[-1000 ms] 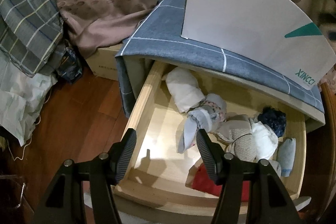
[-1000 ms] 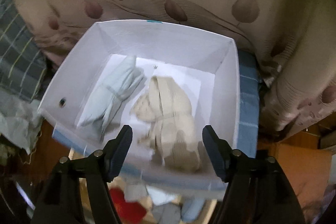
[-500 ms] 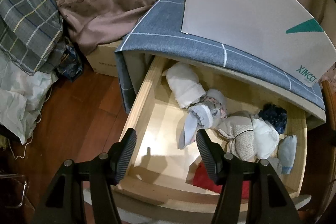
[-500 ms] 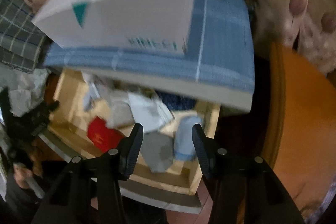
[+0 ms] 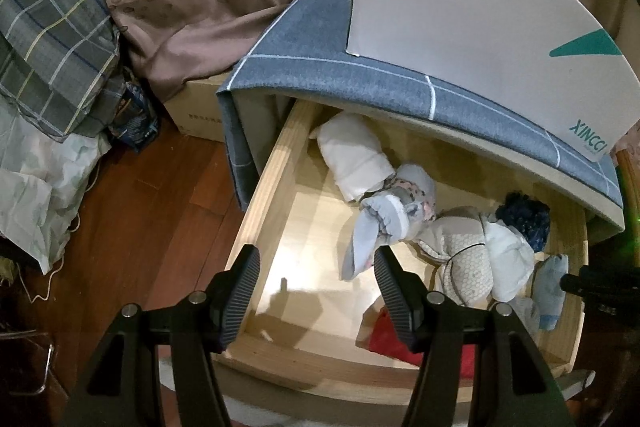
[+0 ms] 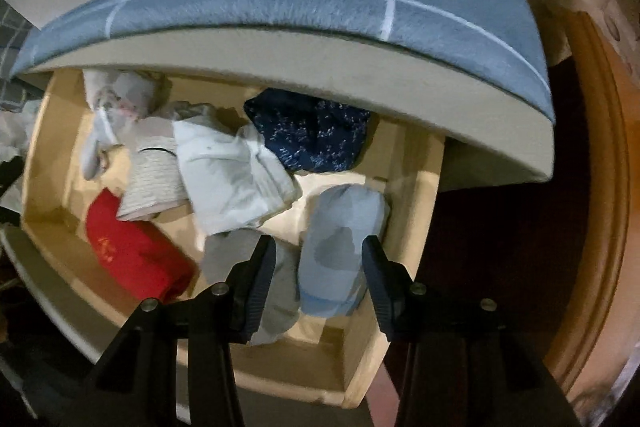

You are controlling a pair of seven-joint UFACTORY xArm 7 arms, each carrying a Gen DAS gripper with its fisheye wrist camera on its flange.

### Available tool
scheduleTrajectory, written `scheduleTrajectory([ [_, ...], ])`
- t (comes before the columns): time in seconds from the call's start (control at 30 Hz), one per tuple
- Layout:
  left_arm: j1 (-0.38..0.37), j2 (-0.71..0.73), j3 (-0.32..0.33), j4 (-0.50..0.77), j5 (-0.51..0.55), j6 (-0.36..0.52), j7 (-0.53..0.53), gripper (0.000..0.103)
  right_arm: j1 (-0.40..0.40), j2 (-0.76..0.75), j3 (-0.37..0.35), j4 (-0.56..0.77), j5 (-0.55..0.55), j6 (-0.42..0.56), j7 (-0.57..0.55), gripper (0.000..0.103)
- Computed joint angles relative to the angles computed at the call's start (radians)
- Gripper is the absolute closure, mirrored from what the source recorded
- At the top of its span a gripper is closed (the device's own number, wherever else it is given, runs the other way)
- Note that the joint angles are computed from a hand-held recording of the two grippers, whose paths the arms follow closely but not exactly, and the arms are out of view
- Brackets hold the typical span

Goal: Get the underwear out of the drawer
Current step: 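Return the right tool to the drawer and grasp the light-blue sock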

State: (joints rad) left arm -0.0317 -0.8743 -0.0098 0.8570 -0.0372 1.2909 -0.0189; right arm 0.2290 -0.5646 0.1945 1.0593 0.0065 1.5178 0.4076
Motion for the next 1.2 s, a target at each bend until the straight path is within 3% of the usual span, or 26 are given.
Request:
scheduleTrajectory([
  [0.47, 0.001, 0.000, 0.001, 0.000, 0.002, 0.008, -0.001, 0.042, 0.041, 0.110, 0.073, -0.028, -0.184, 0.013, -0.013, 0.061],
  [0.7, -0.001, 0.000, 0.001, -0.001, -0.001, 0.006, 0.000, 0.042, 0.057, 0.120, 0.051, -0.057, -0.158, -0.003, -0.001, 0.060],
  [1.03, -0.002, 0.004, -0.001, 0.001, -0.002, 0.010, -0.003, 0.042, 0.035, 0.099, -0.031, -0.080, 0.047, -0.108, 0.062, 0.064],
  [1.2, -0.003, 0.005, 0.001, 0.005, -0.002, 0.012, -0.001, 0.042, 0.028, 0.112, -0.013, -0.067, 0.013, -0.105, 0.045, 0.062],
])
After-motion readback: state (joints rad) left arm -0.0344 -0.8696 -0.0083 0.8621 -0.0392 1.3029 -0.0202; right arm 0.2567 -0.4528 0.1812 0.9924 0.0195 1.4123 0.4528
